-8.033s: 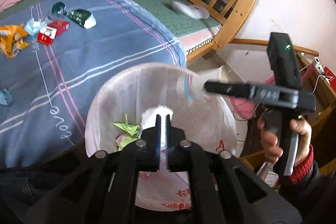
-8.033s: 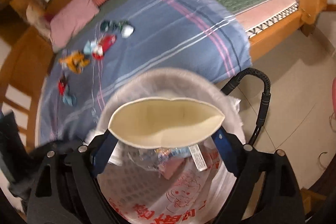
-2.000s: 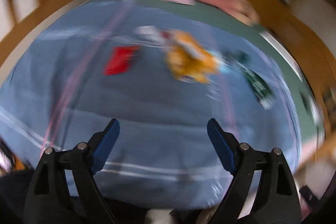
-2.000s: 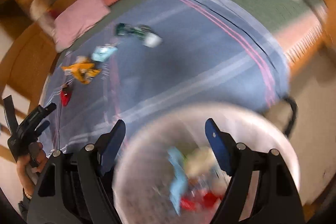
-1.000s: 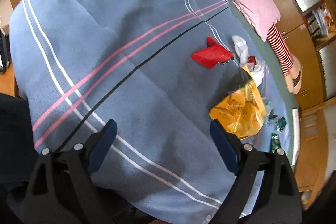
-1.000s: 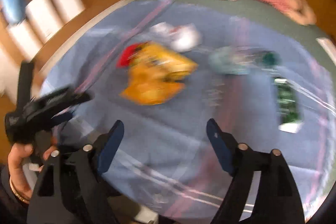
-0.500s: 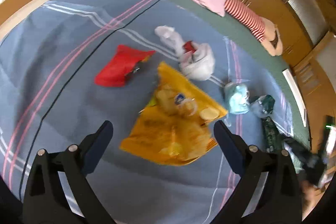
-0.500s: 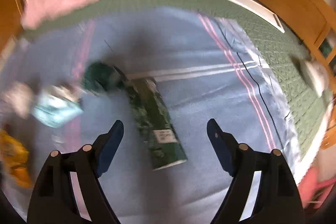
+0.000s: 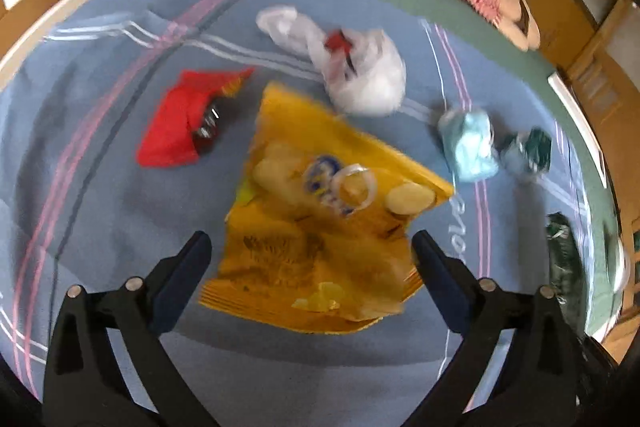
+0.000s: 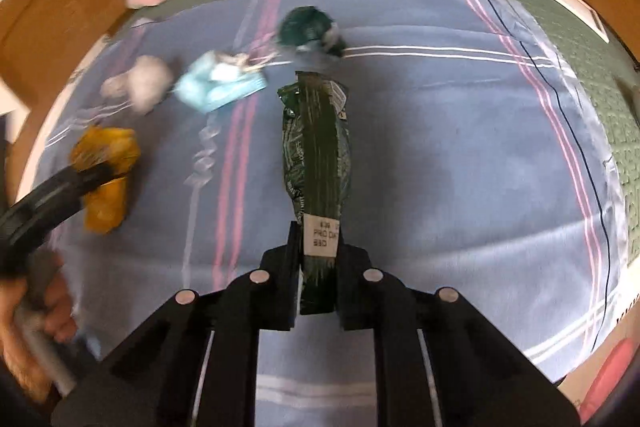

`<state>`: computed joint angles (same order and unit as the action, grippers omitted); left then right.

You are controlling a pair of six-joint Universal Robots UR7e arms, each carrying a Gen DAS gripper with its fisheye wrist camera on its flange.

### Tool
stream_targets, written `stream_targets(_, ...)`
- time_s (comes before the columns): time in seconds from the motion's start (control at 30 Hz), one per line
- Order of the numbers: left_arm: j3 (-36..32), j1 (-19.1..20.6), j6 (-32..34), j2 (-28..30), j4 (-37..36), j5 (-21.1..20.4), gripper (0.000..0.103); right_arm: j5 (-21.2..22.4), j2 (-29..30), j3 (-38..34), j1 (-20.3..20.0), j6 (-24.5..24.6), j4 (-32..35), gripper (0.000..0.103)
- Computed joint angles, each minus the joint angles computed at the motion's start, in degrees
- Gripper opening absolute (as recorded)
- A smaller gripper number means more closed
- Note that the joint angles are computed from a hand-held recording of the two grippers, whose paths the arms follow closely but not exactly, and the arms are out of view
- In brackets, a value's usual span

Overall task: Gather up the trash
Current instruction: 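Carry the chip bag and green packet to the wastebasket, opening the right tool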

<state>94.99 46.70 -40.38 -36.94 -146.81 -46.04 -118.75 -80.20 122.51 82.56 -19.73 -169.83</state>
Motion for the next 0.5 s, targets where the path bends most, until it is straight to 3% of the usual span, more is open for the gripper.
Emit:
stream_targets(0.03,0.0,0.0,0.4,0.1,0.2,-0.1,0.092,1.1,-1.1,1.1,0.1,0.1,0.0,0.015)
stream_targets(0.1,1.2,-0.8,2.9,0.0,-2.6,2.0,0.079,2.1,-3.3,4.1,1.0,0.5,-1.9,0.015)
stream_targets(0.3,5.7,-2.8,6.3,-2.4,-7.1,0.1,0.054,-4.2,-4.8,11.3,4.7,-1.0,-11.9,0.015)
stream_targets(0.4,10.4,-4.8,8.4,-5.3,-14.6,-1.7,0.052,-5.0,-6.8,15.2,5.7,-1.0,-16.4,0.015)
stream_targets(0.5,15.8,-7.8,11.8,-7.7,-22.6,0.4,0.052,-4.7,-10.2,18.1,6.5,-0.5,-18.7,0.015)
